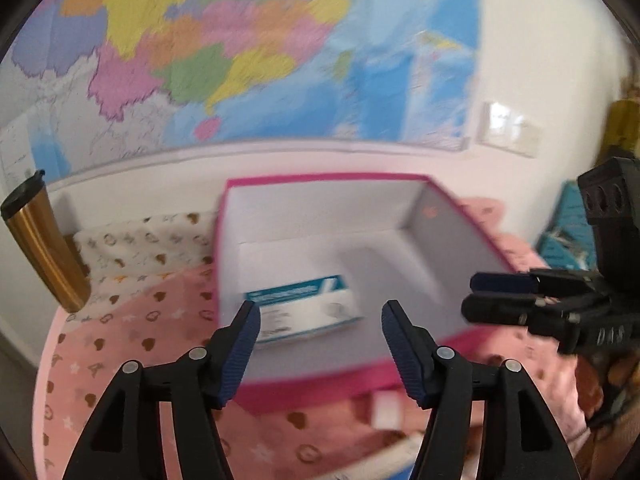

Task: Organize rigid objects
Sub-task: 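Move the right gripper back to the red corkscrew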

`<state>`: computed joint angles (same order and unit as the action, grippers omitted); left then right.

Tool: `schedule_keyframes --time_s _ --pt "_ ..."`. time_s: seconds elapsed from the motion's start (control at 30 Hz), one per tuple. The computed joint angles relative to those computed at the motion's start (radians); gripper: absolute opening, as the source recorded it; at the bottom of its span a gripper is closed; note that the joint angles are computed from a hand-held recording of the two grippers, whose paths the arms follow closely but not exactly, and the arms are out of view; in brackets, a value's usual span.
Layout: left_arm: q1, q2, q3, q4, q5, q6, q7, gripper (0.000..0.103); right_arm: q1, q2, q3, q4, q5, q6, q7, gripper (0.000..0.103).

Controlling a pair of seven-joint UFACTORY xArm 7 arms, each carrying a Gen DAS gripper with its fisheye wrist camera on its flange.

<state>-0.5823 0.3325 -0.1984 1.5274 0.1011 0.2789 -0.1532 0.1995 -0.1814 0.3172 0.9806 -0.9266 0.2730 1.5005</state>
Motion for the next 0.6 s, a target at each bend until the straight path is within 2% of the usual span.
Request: schedule_keyframes --time_s 0.1,0.13,0.3,0.47,0.6 --pt "0.092 -0.057 -0.145 -0.102 -0.165 -0.047 0.186 0.067 -0.015 -0.130 0.040 -0.102 -0.036 0.020 0.073 0.059" --pt "0.107 -0.068 -0.175 -0.121 -0.212 -0.047 0.242 0.067 -0.026 -0.181 0.062 -0.146 -0.038 0.023 0.103 0.059" --pt "0.109 -0.098 -0.249 -0.198 -0.395 -0.007 0.437 0.067 -0.019 -0.368 0.137 -0.330 0.081 0.069 0.158 0.059" --pt "0.066 -0.106 -0.245 -0.232 -0.495 0.053 0.523 0.067 0.000 -0.466 0.206 -0.455 0.215 0.073 0.201 0.059" --pt "0.018 -0.129 -0.220 -0.276 -0.518 0.076 0.536 0.067 -0.004 -0.471 0.264 -0.481 0.289 0.081 0.192 0.059"
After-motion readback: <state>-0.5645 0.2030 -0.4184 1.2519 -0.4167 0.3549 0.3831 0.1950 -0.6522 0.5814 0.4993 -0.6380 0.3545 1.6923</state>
